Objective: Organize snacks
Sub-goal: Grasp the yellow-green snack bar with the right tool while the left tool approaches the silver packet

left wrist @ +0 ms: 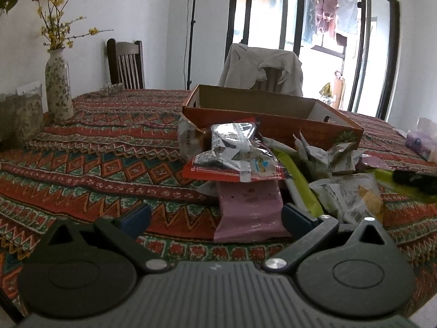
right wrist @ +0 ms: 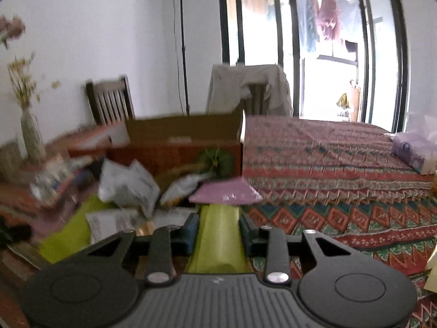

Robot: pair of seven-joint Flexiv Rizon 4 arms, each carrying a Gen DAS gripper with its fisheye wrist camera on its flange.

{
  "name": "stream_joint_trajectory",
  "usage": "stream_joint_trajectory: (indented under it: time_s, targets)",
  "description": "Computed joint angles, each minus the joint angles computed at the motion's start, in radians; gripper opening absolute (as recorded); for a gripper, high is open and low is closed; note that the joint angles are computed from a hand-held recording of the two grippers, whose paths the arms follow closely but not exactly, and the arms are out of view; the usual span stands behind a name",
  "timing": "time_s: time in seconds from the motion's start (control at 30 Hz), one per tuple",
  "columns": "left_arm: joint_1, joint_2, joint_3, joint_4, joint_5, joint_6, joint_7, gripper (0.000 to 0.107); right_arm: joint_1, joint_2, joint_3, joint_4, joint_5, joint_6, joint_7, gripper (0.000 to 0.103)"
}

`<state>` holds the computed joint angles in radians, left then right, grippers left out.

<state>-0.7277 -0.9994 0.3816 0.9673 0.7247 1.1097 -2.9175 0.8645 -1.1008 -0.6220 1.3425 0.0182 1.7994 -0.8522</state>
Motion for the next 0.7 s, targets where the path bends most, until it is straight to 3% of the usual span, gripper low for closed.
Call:
stream_joint_trajectory:
  time_s: [0.03, 0.1, 0.13, 0.3, 0.4, 0.47, 0.5, 0.53, 0.7]
  targets:
    - [0.009, -0.003, -0.010, -0.008, -0.009, -0.002, 0.011, 0.103, 0.010, 0.002, -0.013, 0.010, 0.013, 0.024, 0.002, 0.031]
    - [0.026, -0.014, -0.028, -0.036, -0.030, -0.016, 0.039, 0.103, 0.024, 0.005, -0.031, 0.021, 0.044, 0.061, -0.010, 0.019]
    - [0.033, -0.023, -0.037, -0.056, -0.043, -0.025, 0.053, 0.103, 0.022, 0.009, -0.023, 0.018, 0.058, 0.073, -0.017, 0.004]
    - [0.074, -0.070, -0.084, -0.144, -0.119, -0.069, 0.135, 0.103, 0.008, 0.025, 0.023, 0.020, 0.074, 0.055, -0.068, 0.002]
    - [0.074, -0.081, -0.081, -0.157, -0.140, -0.071, 0.146, 0.103, -0.005, 0.035, 0.051, 0.033, 0.062, 0.031, -0.076, 0.015]
    - [0.068, -0.079, -0.074, -0.151, -0.143, -0.069, 0.148, 0.103, -0.003, 0.040, 0.054, 0.052, 0.062, 0.022, -0.068, 0.047]
    - [0.064, -0.076, -0.068, -0.143, -0.142, -0.066, 0.141, 0.103, 0.005, 0.040, 0.045, 0.062, 0.063, 0.018, -0.061, 0.056]
    - [0.062, -0.073, -0.063, -0.136, -0.141, -0.062, 0.133, 0.103, 0.014, 0.043, 0.038, 0.077, 0.063, 0.010, -0.056, 0.060]
    - [0.044, -0.048, -0.042, -0.096, -0.129, -0.063, 0.095, 0.103, -0.012, 0.067, 0.093, 0.100, -0.003, -0.044, -0.024, 0.059]
